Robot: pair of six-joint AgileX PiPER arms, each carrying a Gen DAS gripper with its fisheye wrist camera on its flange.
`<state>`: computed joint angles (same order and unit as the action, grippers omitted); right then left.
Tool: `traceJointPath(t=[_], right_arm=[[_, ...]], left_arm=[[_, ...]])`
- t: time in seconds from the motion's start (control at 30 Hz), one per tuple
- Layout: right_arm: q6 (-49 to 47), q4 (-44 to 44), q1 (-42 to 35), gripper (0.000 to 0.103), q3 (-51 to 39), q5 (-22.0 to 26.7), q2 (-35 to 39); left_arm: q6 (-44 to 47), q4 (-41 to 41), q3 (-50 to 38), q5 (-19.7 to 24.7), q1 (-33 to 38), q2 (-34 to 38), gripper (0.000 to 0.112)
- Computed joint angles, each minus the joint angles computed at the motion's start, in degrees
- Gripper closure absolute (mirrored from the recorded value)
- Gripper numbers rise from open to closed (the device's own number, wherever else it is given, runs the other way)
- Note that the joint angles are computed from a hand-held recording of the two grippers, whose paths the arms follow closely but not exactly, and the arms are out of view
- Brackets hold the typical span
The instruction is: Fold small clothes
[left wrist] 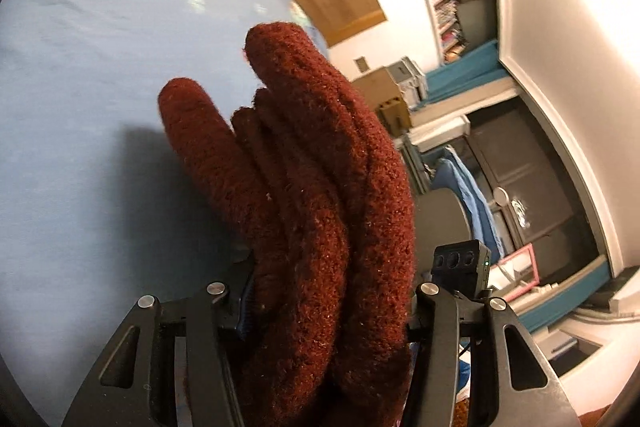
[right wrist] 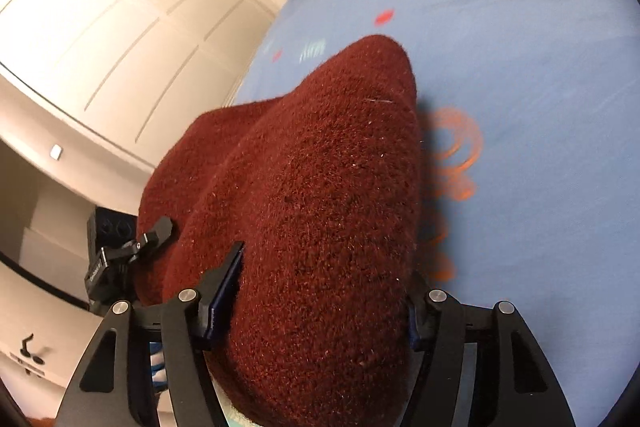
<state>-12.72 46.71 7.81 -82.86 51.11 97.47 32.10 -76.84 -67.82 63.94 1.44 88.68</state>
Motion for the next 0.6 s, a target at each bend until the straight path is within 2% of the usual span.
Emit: traceJointPath(t=[0.13, 0.27, 0.3, 0.37, 0.43, 0.53, 0.6], right_arm=[[-2.03, -0.52, -5.56, 0.037, 2.85, 2.34, -3.70], [-1.39, -4.84, -8.02, 0.037, 6.99, 3.28, -4.32], [-0.37, -6.98, -7.84, 0.036, 8.23, 3.22, -4.18], [-2.24, -6.77, -8.74, 0.033, 12.33, 2.35, -5.64], [-4.11, -5.88, -9.26, 0.031, 15.54, 1.42, -8.19], [-3.30, -9.46, -7.58, 0.030, 17.40, 0.41, -11.01], [-1.98, -13.43, -6.18, 0.030, 19.32, -0.62, -13.76]], left_arm=[[-2.97, 2.85, -2.87, -3.69, -5.22, 2.95, 0.067], [-13.39, 16.27, -4.97, -7.65, -10.43, 6.10, 0.064], [-15.43, 20.59, -4.44, -9.45, -11.84, 6.07, 0.061], [-16.27, 23.05, -3.66, -10.20, -12.31, 5.04, 0.057], [-18.28, 26.17, -4.01, -10.62, -12.48, 3.85, 0.057], [-23.13, 32.36, -6.02, -10.74, -13.10, 2.95, 0.057], [-28.94, 38.93, -6.99, -13.14, -16.89, 1.97, 0.056]])
